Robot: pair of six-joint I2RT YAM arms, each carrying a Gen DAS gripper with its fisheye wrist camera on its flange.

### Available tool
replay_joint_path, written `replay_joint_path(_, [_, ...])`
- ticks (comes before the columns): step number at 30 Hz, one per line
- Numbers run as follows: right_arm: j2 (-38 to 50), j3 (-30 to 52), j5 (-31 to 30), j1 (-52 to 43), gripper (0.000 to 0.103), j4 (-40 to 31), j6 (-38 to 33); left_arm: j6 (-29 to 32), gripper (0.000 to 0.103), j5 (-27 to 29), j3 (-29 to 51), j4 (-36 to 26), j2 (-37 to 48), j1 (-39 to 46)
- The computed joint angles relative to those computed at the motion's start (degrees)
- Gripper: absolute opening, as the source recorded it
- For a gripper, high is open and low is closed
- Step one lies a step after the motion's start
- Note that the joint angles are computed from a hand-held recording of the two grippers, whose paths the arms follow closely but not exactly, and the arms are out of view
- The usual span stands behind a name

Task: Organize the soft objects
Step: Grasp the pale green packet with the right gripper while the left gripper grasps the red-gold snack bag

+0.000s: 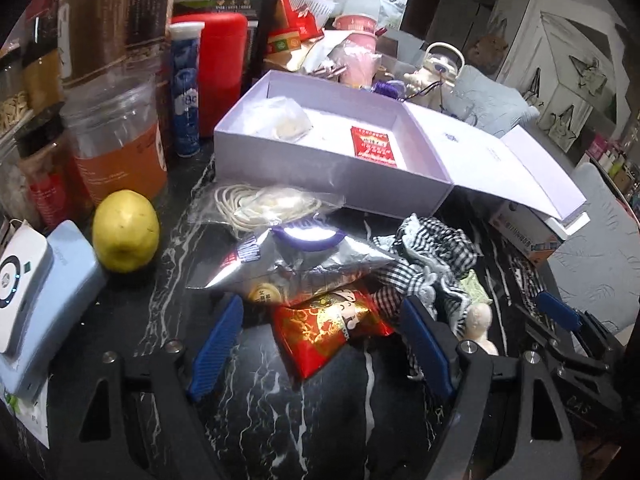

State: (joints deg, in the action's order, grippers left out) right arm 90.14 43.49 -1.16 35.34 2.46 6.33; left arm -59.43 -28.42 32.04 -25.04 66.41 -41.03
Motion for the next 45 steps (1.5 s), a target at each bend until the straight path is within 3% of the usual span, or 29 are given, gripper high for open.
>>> replay_joint_path(9, [9.48, 7.55, -4.60, -3.16, 0.080, -3.84, -1.35, 0.86, 0.081, 10.26, -4.14, 6.26, 1.17, 8.05])
replay_joint_path(16, [12.26, 9.22, -4.84, -3.81, 0.081, -4.05, -0.80, 2.73, 0.081, 12.68, -4.07, 8.81, 1.81, 9.34])
replay_joint_path(26, [13.97, 11.14, -3.33, -2.24, 0.081, -4.78, -4.69, 4.53, 0.081, 9.80, -0.89, 8.66, 6.93, 8.57])
replay_joint_path(33, [14.63, 10.98, -0.90, 0.03, 0.080, -3.68, -6.27, 4.74, 0.081, 8.10, -2.49, 9.84, 5.81, 7.80])
replay_joint_path(36, [14.39, 10.71, -1.49, 0.53, 0.067, -3.26, -7.08, 5.14, 0.080, 7.72, -2.90, 9.67, 5.27, 7.30])
replay_joint_path(37, [14.10, 10.35, -2.50, 0.57, 0.056, -2.87, -7.73, 5.16, 0.078, 7.53, -3.41, 10.05, 4.74, 7.03])
replay_joint_path(38, [13.67, 9.78, -3.19, 0.55, 0.043, -2.50, -8.12, 5.15, 0.068, 7.42, -3.84, 10.27, 4.22, 6.77])
replay_joint_path(42, [13.39, 9.26, -3.21, 0.91, 0.038, -2.06, -7.21, 5.48, 0.057, 7.74, -5.57, 11.83, 2.44, 5.62])
replay_joint_path(45, [12.30, 8.03, -3.15, 0.54, 0.038, -1.83, -6.31, 4.65, 0.057, 7.81, -6.84, 11.85, 0.58, 4.44])
